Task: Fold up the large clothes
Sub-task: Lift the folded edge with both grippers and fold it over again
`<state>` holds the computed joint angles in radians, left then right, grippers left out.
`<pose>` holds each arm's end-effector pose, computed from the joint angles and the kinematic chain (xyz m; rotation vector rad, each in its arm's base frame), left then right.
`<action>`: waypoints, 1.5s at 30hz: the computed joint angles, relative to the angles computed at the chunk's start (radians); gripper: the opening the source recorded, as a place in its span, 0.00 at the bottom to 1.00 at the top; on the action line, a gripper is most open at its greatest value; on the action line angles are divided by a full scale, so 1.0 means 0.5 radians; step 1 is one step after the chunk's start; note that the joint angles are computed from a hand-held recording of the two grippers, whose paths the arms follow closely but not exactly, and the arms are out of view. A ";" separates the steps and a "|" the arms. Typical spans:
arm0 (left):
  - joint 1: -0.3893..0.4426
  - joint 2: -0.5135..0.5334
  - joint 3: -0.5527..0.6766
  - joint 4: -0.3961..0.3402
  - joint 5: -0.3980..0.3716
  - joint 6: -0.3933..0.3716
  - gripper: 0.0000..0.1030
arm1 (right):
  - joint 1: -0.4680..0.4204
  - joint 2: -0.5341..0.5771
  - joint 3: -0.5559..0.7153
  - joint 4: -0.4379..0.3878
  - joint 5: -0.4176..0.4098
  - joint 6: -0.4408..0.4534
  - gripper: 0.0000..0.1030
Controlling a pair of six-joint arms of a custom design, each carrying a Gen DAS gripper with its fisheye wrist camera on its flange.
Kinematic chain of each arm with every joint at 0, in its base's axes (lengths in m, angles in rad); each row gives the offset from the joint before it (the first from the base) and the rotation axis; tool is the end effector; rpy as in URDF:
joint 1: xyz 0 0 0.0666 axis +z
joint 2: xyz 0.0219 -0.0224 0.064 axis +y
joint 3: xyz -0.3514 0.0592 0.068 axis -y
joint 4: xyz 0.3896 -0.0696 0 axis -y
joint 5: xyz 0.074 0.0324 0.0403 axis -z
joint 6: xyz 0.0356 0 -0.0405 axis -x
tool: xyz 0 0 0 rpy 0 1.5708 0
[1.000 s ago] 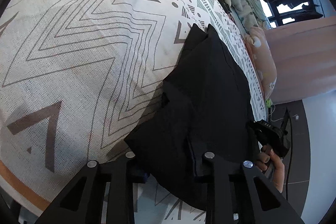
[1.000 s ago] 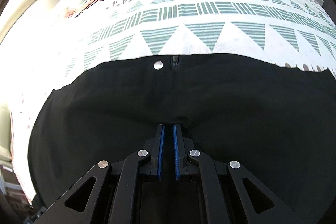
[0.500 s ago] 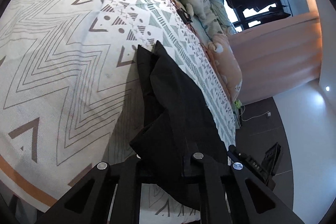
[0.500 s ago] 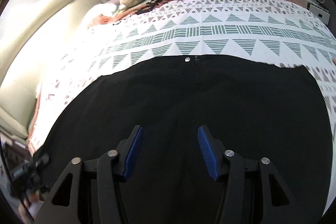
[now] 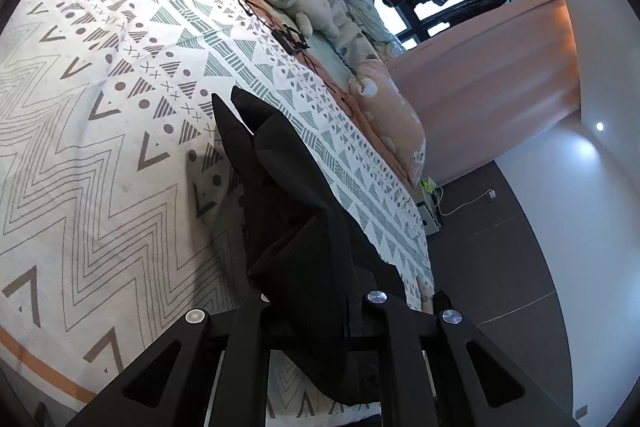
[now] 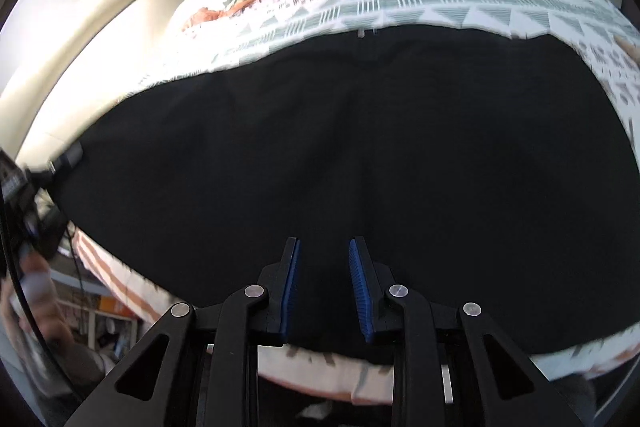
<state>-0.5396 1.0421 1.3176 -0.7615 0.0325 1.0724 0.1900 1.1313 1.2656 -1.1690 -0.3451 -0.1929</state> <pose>0.3210 -0.1940 0.5229 -0.5637 2.1485 -0.9909 0.3658 0.0822 0.4372 -0.1217 2.6211 0.5854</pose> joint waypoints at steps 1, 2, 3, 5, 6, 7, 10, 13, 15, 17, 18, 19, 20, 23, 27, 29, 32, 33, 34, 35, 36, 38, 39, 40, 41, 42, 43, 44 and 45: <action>-0.010 0.011 0.018 -0.005 -0.001 -0.014 0.11 | 0.000 -0.005 -0.037 -0.007 -0.045 -0.016 0.26; -0.024 0.024 0.036 -0.006 0.005 -0.029 0.11 | 0.000 -0.018 -0.077 0.009 -0.060 -0.043 0.26; -0.048 0.046 0.064 -0.017 -0.005 -0.046 0.11 | 0.005 -0.030 -0.119 0.030 -0.036 -0.077 0.26; -0.094 0.089 0.118 -0.049 -0.025 -0.094 0.11 | 0.002 -0.024 -0.178 0.052 -0.063 -0.117 0.26; -0.114 0.111 0.146 -0.058 -0.027 -0.116 0.11 | -0.003 -0.019 -0.215 0.077 -0.088 -0.144 0.26; -0.131 0.141 0.178 -0.060 -0.025 -0.136 0.11 | -0.004 -0.021 -0.251 0.110 -0.100 -0.173 0.26; -0.188 0.219 0.280 -0.070 -0.032 -0.189 0.11 | 0.024 -0.063 -0.348 0.223 -0.052 -0.212 0.26; -0.241 0.325 0.434 -0.097 -0.028 -0.234 0.10 | 0.032 -0.114 -0.387 0.253 -0.040 -0.257 0.26; -0.276 0.411 0.562 -0.141 -0.030 -0.266 0.10 | 0.022 -0.145 -0.415 0.262 -0.060 -0.280 0.26; -0.313 0.521 0.708 -0.187 -0.026 -0.309 0.10 | 0.025 -0.170 -0.431 0.261 -0.048 -0.252 0.26; -0.329 0.565 0.762 -0.200 -0.021 -0.321 0.10 | 0.025 -0.192 -0.444 0.255 -0.051 -0.243 0.26; -0.342 0.600 0.809 -0.212 -0.017 -0.328 0.10 | 0.001 -0.189 -0.443 0.248 -0.079 -0.228 0.26; -0.361 0.630 0.847 -0.220 -0.023 -0.337 0.10 | -0.022 -0.185 -0.438 0.240 -0.121 -0.231 0.26; -0.405 0.767 1.027 -0.289 -0.033 -0.383 0.10 | -0.209 -0.145 -0.393 0.171 -0.379 -0.179 0.26; -0.456 0.940 1.243 -0.371 -0.021 -0.415 0.10 | -0.485 -0.210 -0.329 0.083 -0.564 -0.045 0.26; -0.488 1.031 1.353 -0.410 -0.014 -0.424 0.10 | -0.635 -0.233 -0.293 0.041 -0.630 0.018 0.26; -0.541 1.199 1.550 -0.474 0.020 -0.448 0.10 | -0.932 -0.237 -0.235 -0.019 -0.762 0.099 0.26; -0.559 1.259 1.618 -0.495 0.040 -0.453 0.10 | -1.023 -0.235 -0.222 -0.037 -0.791 0.127 0.26; -0.582 1.335 1.703 -0.522 0.061 -0.458 0.10 | -1.137 -0.225 -0.205 -0.065 -0.829 0.169 0.26; -0.601 1.399 1.776 -0.546 0.078 -0.459 0.10 | -1.194 -0.217 -0.195 -0.082 -0.844 0.190 0.26; -0.625 1.469 1.851 -0.570 0.093 -0.457 0.10 | -1.299 -0.198 -0.181 -0.114 -0.871 0.235 0.26; -0.671 1.627 2.031 -0.661 0.119 -0.462 0.10 | -1.442 -0.165 -0.152 -0.169 -0.899 0.298 0.26; -0.696 1.729 2.158 -0.746 0.131 -0.467 0.10 | -1.530 -0.140 -0.145 -0.197 -0.911 0.329 0.26; -0.719 1.831 2.281 -0.834 0.148 -0.471 0.10 | -1.598 -0.119 -0.141 -0.217 -0.921 0.351 0.26; -0.736 1.912 2.377 -0.900 0.167 -0.466 0.10 | -1.653 -0.103 -0.141 -0.236 -0.928 0.371 0.26; -0.754 2.000 2.475 -0.964 0.198 -0.454 0.10 | -1.679 -0.096 -0.148 -0.240 -0.927 0.373 0.26; -0.773 2.079 2.556 -1.015 0.232 -0.441 0.10 | -1.712 -0.104 -0.179 -0.242 -0.926 0.381 0.26; -0.786 2.138 2.624 -1.052 0.255 -0.434 0.10 | -1.741 -0.107 -0.203 -0.248 -0.925 0.395 0.26; -0.804 2.195 2.689 -1.083 0.282 -0.433 0.10 | -1.767 -0.100 -0.210 -0.257 -0.926 0.409 0.26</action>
<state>-0.9417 2.1398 2.6621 -1.3031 0.1735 0.8557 -0.6937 1.0815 1.1608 -1.2973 -0.8079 0.0114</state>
